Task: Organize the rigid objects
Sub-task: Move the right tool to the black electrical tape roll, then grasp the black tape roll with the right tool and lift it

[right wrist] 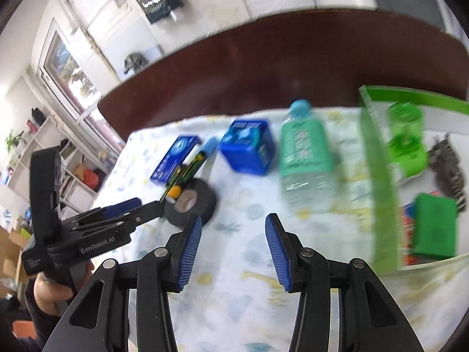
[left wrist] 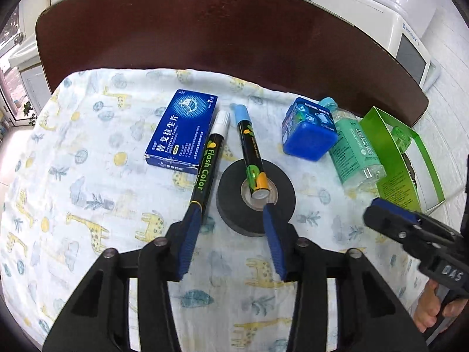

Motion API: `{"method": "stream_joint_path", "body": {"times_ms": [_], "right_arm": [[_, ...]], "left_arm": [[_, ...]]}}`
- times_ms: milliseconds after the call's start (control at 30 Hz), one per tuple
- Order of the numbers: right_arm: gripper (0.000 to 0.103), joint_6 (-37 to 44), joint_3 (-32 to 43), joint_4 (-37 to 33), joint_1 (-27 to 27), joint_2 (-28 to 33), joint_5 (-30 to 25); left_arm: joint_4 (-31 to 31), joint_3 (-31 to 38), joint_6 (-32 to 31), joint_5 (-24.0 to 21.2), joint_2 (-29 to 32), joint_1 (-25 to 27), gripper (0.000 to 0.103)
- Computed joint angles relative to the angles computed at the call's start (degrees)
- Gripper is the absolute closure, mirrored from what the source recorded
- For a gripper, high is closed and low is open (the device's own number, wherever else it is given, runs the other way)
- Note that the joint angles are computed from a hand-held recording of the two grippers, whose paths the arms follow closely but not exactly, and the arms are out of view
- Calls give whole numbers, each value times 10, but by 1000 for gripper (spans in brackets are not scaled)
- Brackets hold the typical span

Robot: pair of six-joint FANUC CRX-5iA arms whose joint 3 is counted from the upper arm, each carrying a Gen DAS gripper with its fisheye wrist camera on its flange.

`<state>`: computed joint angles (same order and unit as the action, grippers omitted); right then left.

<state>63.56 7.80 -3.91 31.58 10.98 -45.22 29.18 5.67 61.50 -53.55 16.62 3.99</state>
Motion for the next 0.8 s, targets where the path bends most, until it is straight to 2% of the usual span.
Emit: {"method": "stream_joint_path", "body": {"times_ms": [33,67,133,467,633,800], "right_arm": [[73,1,12,-6,2,12,-9],[80,7,30,-21,2,27,-21],[82,2,52,-35,3,48,-34],[82,-9,117,-33,5,106,-68],[82,8,175,-68,-6,148,-106],[81,23,184,-89,-14,154,-113]], "left_arm": [[12,-3,-9,-2,3,2,71],[18,-4,-16,-4,5,3,74],[24,-1,-24,-12,12,5,79],[41,33,-14,-36,52,6,77],[30,70,3,-54,79,3,79],[12,68,-1,-48,72,-4,78]]}}
